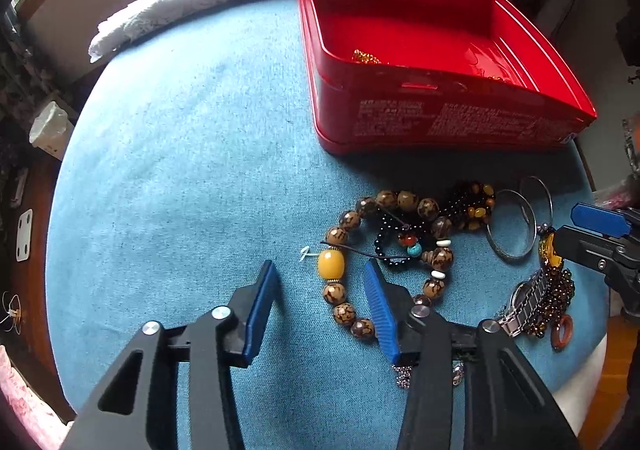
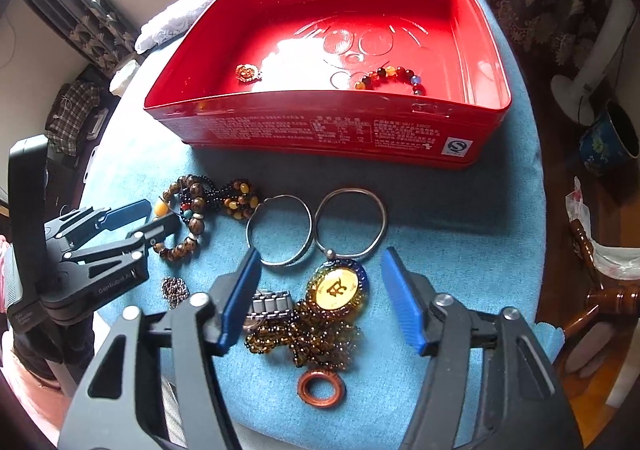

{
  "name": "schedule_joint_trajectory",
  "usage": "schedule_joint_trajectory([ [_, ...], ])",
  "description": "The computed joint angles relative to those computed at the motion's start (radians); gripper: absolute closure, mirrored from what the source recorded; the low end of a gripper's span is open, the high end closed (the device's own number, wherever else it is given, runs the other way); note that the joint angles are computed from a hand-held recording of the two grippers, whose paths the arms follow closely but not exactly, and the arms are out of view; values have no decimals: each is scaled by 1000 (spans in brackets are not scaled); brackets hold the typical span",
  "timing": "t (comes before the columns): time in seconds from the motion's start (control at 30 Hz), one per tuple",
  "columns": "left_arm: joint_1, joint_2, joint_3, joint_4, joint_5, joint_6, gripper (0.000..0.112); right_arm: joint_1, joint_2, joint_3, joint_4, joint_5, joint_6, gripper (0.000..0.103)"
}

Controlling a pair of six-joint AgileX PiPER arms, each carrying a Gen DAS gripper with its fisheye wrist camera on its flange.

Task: Organize jewelry
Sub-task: 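Grasp the brown bead bracelet with the left tool while the right grasps a silver bangle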

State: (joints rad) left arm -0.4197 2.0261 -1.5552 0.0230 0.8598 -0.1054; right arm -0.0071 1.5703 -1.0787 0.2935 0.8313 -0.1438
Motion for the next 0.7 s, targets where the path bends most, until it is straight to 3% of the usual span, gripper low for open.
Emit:
schedule_joint_trajectory([
  [0.13,4,0,-4,1,-6,-5,85,14,2,-16,-5,11,-1,45],
  [0.2,7,0,-4,-5,-11,-2,99,34,9,-29,-1,19,-6,45],
  [0.37,26,-1,-13,-45,-1,12,100,72,43,-62,-3,37,1,45],
  [0.7,61,-87,55,-98,-53,61,100,129,109,-110,-56,38,64,45],
])
